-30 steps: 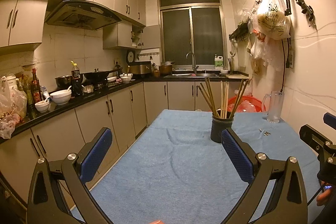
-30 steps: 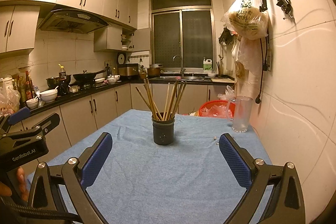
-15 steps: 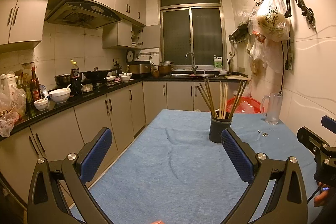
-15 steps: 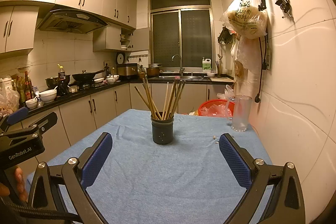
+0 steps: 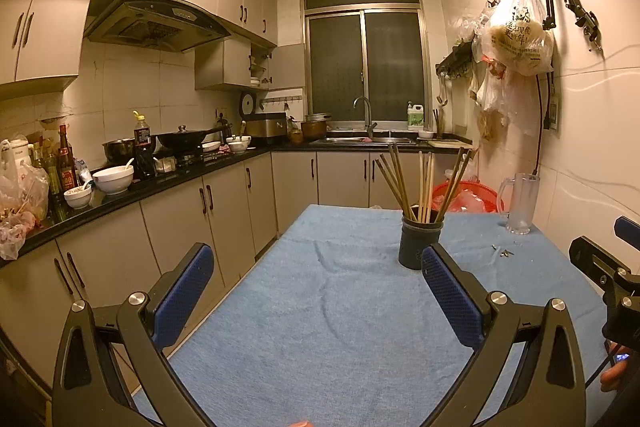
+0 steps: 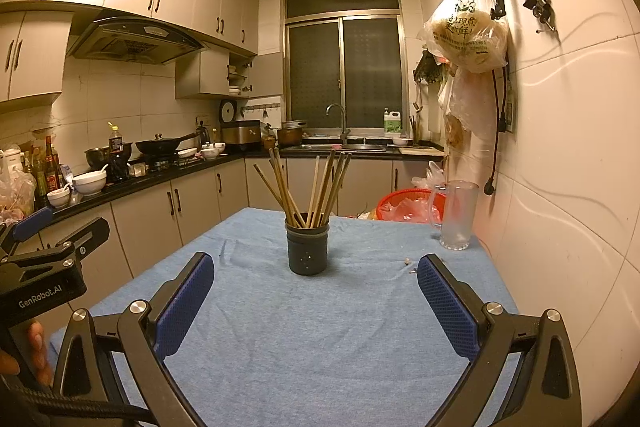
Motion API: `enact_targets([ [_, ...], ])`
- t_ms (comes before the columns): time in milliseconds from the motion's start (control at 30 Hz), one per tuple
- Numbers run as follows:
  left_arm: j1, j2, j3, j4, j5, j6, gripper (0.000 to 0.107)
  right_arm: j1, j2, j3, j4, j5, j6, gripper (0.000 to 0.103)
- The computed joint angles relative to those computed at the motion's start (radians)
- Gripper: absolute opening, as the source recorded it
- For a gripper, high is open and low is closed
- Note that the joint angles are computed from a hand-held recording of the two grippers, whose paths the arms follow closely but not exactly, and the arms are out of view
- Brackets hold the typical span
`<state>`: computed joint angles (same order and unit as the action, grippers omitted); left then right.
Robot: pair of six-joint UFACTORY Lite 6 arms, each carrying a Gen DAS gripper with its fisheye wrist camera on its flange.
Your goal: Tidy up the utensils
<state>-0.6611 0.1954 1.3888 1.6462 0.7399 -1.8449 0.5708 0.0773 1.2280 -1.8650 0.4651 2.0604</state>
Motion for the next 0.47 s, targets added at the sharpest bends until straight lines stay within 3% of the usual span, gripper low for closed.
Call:
enact_targets([
  [467,0.044,0.03,-0.001,0.021,-0.067,-0.029,0.103,-0.038,0.055,0.045,-0.002,-0.035,0.011,0.103],
])
